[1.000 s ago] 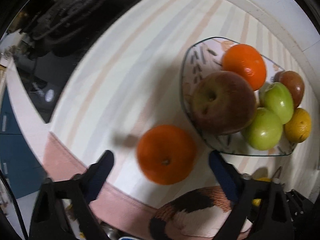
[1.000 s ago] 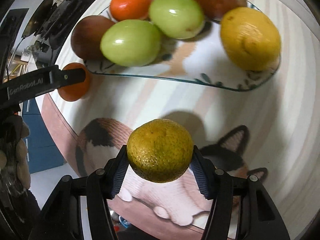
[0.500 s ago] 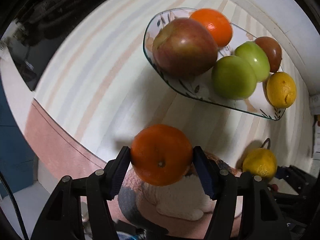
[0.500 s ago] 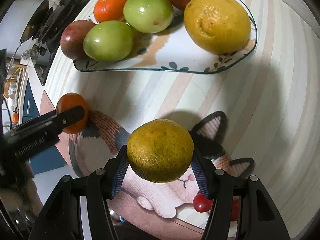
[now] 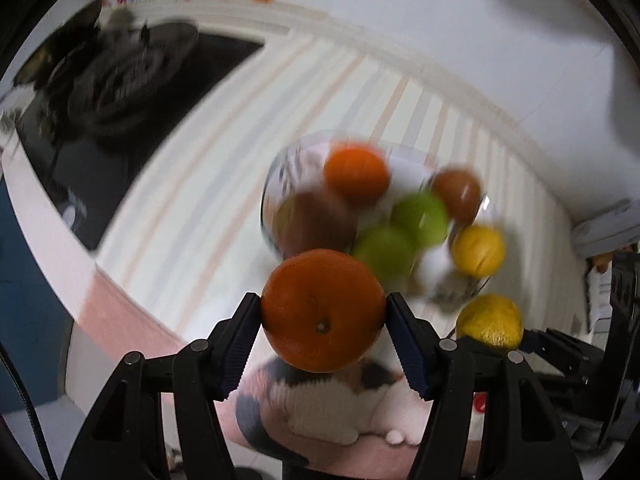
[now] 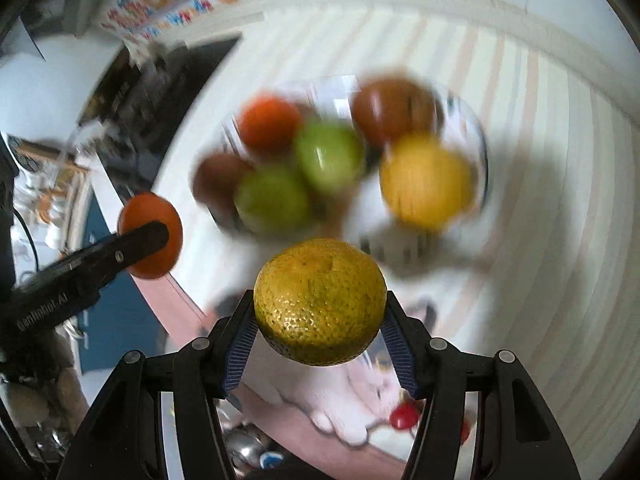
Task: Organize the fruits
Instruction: 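Place the orange on the plate with the left gripper while the right places the citrus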
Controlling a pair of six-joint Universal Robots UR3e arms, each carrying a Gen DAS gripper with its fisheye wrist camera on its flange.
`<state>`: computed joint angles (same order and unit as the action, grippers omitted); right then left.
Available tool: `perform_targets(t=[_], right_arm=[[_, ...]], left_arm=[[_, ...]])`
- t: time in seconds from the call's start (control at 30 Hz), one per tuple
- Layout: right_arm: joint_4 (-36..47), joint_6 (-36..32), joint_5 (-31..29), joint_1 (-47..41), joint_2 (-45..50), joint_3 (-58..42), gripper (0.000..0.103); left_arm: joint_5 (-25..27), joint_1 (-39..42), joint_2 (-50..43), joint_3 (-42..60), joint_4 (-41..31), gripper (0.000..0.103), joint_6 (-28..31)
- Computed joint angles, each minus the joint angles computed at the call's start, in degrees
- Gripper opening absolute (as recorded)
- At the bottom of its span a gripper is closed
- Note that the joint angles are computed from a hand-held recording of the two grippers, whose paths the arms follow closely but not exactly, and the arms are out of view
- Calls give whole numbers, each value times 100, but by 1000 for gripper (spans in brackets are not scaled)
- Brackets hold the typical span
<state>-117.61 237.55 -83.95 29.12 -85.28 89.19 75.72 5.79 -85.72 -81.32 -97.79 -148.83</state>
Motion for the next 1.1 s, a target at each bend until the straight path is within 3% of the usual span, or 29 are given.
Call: perform_targets(t=[0.13, 0.3, 0.47, 0.67, 0.87, 0.97, 1.03, 1.1], right_arm=[[709, -971, 77, -808, 452, -1004, 62], [2268, -2152, 185, -1371, 2210, -3428, 62], [3186, -2648, 252, -1556, 3356, -4879, 62], [3657, -3006, 418, -1619, 3784, -5392, 62], [4498, -3301, 495, -1577, 4577, -6586, 63], [4525, -3295, 675, -1640, 4677, -6726, 71], [4455, -3301, 718, -1712, 4498, -6443, 77], [4484, -3281, 644, -1738, 4449, -6407, 81]], left_arm=[[21, -206, -1305, 1616, -89, 61, -135], [494, -699, -3170, 3678, -402, 61, -489], [651, -928, -4954, 6016, -1741, 61, -767], [755, -1006, -5402, 6273, -1967, 62, -830], [815, -1105, -5364, 6182, -1912, 62, -896], [811, -1148, -5478, 6350, -1975, 62, -979], [645, -1110, -5702, 6815, -2279, 65, -1017], [578, -1080, -5959, 7398, -2607, 82, -1090]])
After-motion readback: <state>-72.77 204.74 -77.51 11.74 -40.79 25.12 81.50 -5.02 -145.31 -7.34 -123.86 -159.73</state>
